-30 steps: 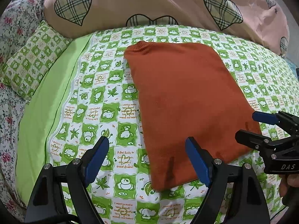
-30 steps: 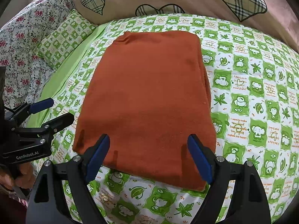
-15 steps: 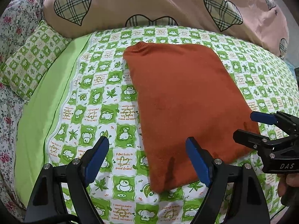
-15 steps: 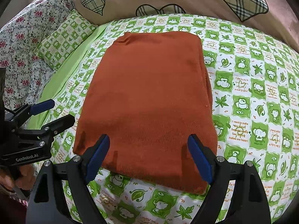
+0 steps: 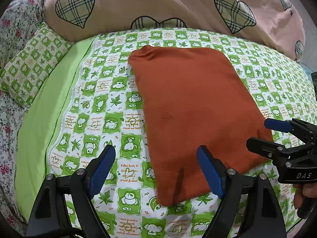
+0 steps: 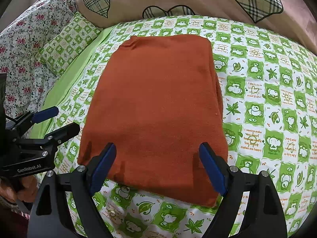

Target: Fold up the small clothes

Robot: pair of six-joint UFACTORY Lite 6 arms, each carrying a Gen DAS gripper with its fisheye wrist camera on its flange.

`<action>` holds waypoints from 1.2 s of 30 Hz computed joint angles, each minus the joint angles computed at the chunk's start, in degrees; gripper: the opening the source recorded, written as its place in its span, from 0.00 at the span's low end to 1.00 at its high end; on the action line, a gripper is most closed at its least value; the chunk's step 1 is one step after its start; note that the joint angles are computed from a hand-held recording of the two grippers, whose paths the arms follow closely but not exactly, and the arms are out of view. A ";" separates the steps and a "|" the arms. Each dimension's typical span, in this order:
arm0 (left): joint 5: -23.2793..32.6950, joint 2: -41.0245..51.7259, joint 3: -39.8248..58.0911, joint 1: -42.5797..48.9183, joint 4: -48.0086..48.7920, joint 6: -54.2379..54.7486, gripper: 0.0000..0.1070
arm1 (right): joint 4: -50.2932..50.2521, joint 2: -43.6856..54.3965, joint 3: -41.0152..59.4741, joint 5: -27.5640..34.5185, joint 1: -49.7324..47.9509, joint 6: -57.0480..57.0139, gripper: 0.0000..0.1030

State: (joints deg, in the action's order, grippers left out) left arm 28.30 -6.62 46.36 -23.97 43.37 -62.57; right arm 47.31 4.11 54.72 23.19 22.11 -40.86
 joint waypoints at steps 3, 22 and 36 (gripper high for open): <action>-0.19 0.08 0.00 0.08 -0.07 0.20 0.79 | -0.07 -0.53 -0.56 -0.14 0.04 0.29 0.83; -0.16 0.43 0.40 -0.26 -0.25 0.83 0.80 | -0.47 -0.82 -0.29 0.25 -0.12 0.66 0.83; -1.24 1.33 0.74 0.48 -1.31 1.84 0.80 | 0.29 -0.56 -0.08 0.36 -0.84 -0.28 0.83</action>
